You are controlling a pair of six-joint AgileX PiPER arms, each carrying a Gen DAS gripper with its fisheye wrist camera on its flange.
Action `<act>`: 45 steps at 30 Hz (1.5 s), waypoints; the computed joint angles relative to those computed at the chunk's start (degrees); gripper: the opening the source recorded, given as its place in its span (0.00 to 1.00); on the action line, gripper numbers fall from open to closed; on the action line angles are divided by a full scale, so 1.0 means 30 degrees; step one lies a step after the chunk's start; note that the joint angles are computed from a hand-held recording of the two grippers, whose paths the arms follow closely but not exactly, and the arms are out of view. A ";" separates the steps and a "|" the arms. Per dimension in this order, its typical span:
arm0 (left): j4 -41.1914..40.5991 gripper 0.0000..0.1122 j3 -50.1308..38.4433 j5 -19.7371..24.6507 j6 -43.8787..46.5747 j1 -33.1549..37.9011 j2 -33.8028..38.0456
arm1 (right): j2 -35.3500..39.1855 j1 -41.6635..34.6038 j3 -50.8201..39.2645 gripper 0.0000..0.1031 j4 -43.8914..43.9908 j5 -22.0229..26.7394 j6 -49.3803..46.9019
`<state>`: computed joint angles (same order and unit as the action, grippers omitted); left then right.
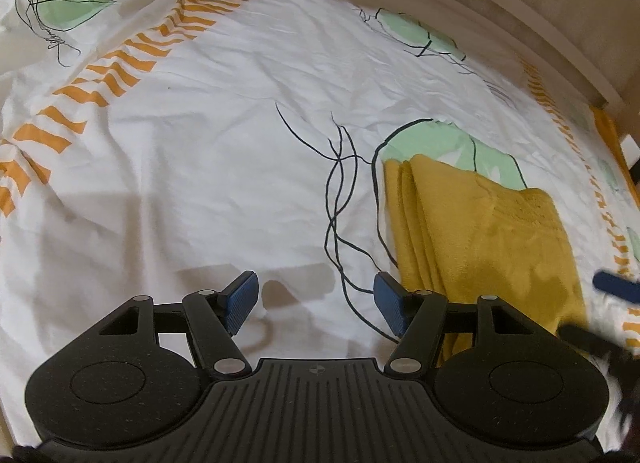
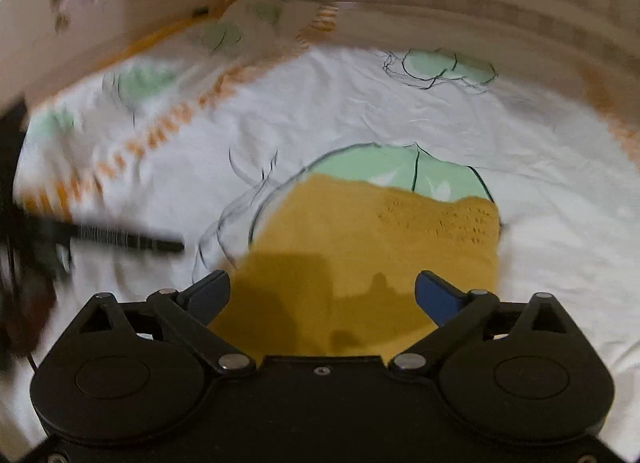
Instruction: Fold small clothes
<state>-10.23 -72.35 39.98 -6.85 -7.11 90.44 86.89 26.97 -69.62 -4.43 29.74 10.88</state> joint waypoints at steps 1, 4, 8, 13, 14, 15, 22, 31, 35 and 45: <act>-0.0080 0.55 0.0014 -0.0016 0.0085 0.0003 -0.0007 | -0.0409 0.0455 0.0816 0.94 -0.0704 -0.0636 0.0170; -0.0232 0.55 0.0101 -0.0068 0.0199 -0.0020 -0.0074 | -0.1179 0.1796 0.2410 0.77 -0.1808 -0.1633 -0.0060; -0.0473 0.55 0.0265 -0.0236 0.0448 -0.0075 -0.0219 | -0.1436 0.3722 0.3516 0.63 -0.5982 -0.2516 0.2176; -0.1735 0.55 0.0214 0.0012 0.1297 0.0053 -0.0252 | -0.0231 0.5141 0.3161 0.43 -1.0225 -0.1954 0.4415; -0.2158 0.55 0.0149 0.0143 0.1500 0.0096 -0.0238 | -0.0028 0.5119 0.3184 0.43 -1.0284 -0.2180 0.4262; -0.2633 0.55 0.0074 0.0289 0.1778 0.0170 -0.0212 | 0.0311 0.5217 0.2997 0.43 -1.0591 -0.1961 0.4331; -0.7106 0.55 -0.1050 0.2159 0.4098 0.0839 0.0273 | -0.0295 0.3658 0.3656 0.10 -0.7312 -0.3402 0.2377; -0.9705 0.55 -0.5221 0.5892 0.4439 0.0514 0.3913 | -0.2266 0.2387 0.5115 0.10 -0.4343 -0.5118 0.0789; -0.9897 0.55 -0.6738 0.6642 0.3836 0.0356 0.5503 | -0.2069 0.2354 0.5213 0.10 -0.3577 -0.5425 0.0286; -0.6851 0.11 -0.6310 0.3292 0.3314 -0.0908 0.4859 | -0.2378 0.2862 0.5543 0.11 -0.5151 -0.5673 0.2241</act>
<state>-30.78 -91.28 49.86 3.09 -9.84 105.01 79.75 35.56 -52.99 -19.89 12.72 17.60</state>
